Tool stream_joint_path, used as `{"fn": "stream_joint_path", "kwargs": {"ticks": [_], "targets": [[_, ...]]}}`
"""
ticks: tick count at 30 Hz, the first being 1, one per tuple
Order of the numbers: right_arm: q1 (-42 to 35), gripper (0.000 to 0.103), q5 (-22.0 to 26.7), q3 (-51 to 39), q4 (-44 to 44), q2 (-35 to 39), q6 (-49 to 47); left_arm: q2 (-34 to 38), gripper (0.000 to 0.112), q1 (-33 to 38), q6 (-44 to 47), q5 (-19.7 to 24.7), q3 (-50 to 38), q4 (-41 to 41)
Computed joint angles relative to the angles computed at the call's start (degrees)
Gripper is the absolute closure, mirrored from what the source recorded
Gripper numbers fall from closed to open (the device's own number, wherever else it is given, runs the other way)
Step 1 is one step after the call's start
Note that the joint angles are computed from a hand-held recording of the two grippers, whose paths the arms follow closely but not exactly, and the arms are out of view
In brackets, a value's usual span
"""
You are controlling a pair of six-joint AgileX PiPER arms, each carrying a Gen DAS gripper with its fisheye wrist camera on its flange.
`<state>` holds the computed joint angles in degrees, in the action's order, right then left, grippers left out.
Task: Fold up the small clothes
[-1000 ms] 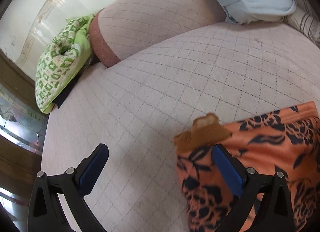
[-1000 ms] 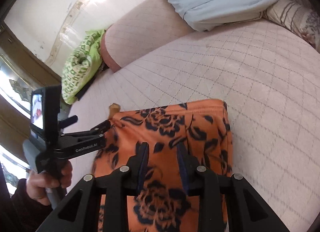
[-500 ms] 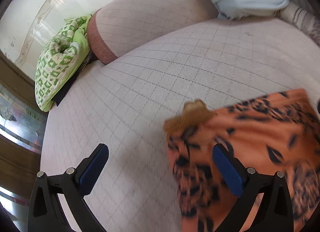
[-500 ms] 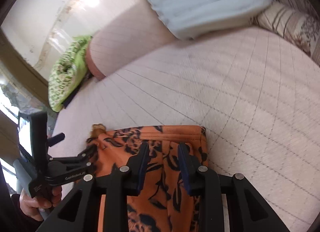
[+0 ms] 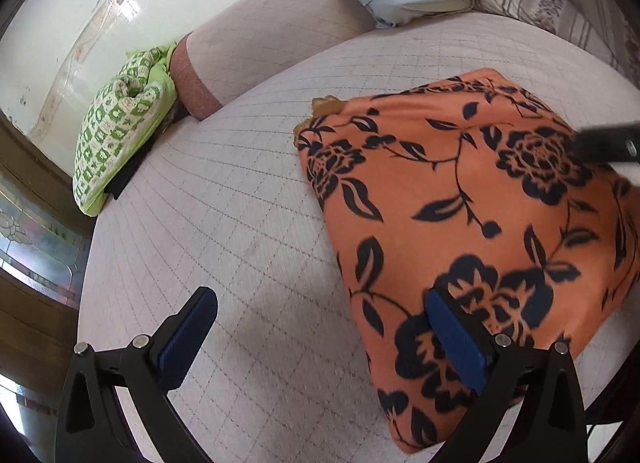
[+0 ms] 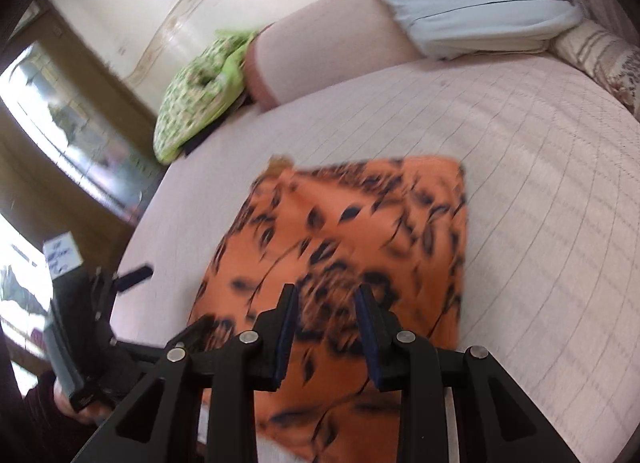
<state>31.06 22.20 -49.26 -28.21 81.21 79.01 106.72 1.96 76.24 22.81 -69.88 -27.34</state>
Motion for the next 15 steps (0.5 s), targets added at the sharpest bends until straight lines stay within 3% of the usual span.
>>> {"fn": "stream_joint_path", "kwargs": {"ticks": [4, 8, 13, 15], "targets": [[4.92, 0.070, 0.39, 1.44, 0.61, 1.24, 3.93, 0.80, 0.009, 3.08, 7.44, 2.97, 0.80, -8.35], [12.03, 0.069, 8.37, -1.16, -8.13, 4.75, 15.73, 6.28, 0.009, 8.11, 7.83, 12.89, -5.30, -13.96], [16.97, 0.069, 11.36, -0.46, -12.72, 5.25, 24.21, 11.29, 0.009, 12.61, 10.92, 23.02, -10.78, -19.96], [18.89, 0.070, 13.03, -0.36, -15.48, 4.98, 27.35, 13.44, 0.009, 13.95, 7.83, 27.95, -14.24, -19.69]]}}
